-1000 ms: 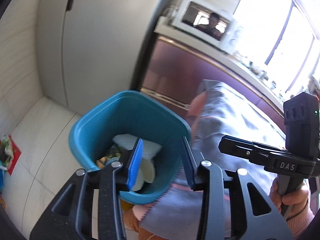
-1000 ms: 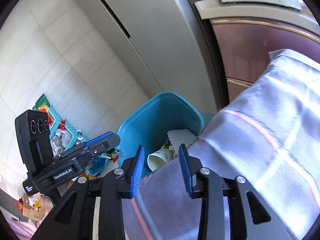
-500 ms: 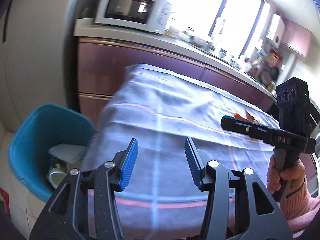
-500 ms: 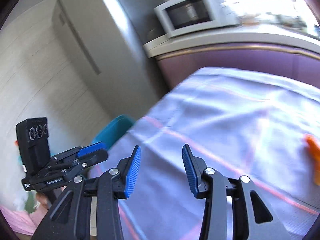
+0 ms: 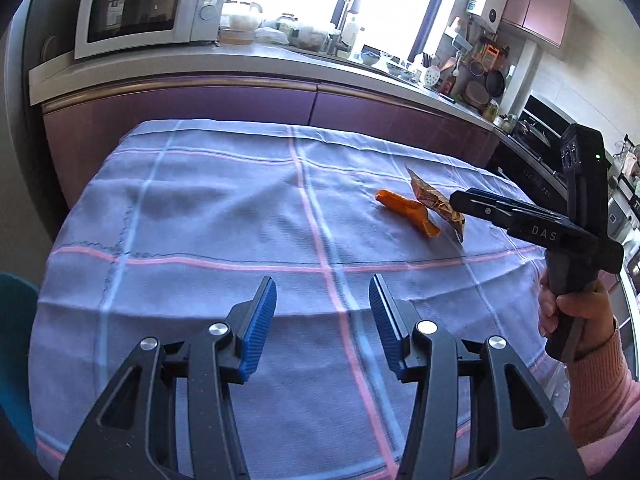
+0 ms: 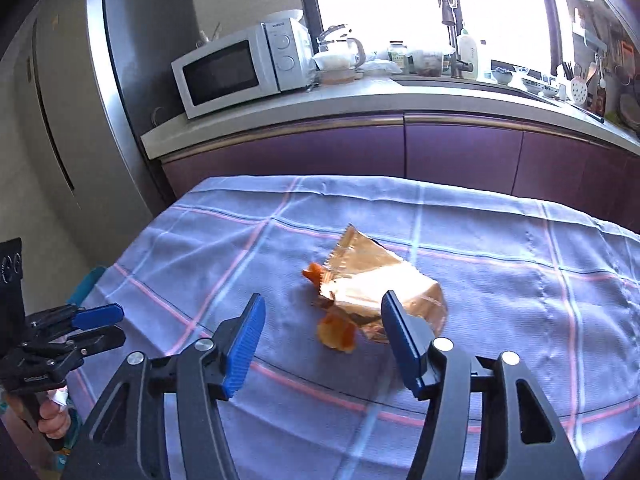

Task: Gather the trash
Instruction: 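Move both grippers back over the gold bag and orange peel, then grasp the orange peel with the left gripper while the right gripper grasps the gold bag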

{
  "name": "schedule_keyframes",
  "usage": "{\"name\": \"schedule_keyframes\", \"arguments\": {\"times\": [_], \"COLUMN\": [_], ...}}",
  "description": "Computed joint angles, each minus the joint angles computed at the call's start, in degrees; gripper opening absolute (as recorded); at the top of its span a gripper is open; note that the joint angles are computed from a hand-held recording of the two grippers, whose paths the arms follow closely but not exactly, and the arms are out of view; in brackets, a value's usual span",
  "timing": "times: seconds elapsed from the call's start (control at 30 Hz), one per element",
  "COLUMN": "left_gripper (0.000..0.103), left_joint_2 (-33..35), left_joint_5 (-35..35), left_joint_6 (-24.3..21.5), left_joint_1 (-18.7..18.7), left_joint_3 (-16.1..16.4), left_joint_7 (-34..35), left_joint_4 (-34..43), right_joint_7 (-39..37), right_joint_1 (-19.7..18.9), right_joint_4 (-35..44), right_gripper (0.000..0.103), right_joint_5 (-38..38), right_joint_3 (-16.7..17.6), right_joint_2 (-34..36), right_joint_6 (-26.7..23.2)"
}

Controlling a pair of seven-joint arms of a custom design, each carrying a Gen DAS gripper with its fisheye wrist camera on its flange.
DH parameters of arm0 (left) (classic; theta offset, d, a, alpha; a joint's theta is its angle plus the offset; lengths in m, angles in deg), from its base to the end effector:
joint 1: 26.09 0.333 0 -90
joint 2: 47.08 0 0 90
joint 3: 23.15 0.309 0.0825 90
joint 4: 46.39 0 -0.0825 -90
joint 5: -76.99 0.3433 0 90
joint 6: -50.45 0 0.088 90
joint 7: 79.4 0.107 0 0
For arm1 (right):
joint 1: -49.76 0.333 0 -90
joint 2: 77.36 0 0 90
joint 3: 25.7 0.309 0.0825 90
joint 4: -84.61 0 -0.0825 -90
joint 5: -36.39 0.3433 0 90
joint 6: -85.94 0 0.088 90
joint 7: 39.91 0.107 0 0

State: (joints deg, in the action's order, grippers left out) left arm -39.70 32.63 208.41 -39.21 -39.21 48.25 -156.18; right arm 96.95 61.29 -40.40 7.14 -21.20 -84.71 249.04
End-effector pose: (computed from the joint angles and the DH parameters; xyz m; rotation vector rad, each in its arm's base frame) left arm 0.5372 -0.2579 0.5133 -1.3634 2.3751 -1.2484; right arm 0.4917 0.1701 0.5449 -1.6029 1.7810 -0.6515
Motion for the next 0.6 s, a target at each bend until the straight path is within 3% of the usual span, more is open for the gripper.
{"name": "schedule_keyframes", "arguments": {"times": [0.33, 0.43, 0.6], "left_gripper": [0.047, 0.048, 0.048], "left_joint_2": [6.83, 8.49, 11.76], "left_joint_5": [12.08, 14.53, 17.35], "left_joint_6": [-2.6, -3.77, -6.0], "left_joint_1": [-3.37, -3.86, -4.88], "left_joint_3": [-0.99, -1.27, -1.79], "left_joint_7": [-8.86, -10.1, -11.94], "left_joint_4": [8.43, 10.89, 15.58], "right_joint_7": [-0.97, -3.44, -5.57], "right_joint_1": [-0.65, -0.21, -0.65], "right_joint_4": [1.78, 1.06, -1.58], "right_gripper": [0.055, 0.027, 0.008], "right_joint_5": [-9.41, -6.9, -2.76], "right_joint_3": [0.38, -0.61, -1.82], "right_joint_2": [1.56, 1.43, -0.6], "right_joint_6": [-6.92, -5.95, -2.4]}}
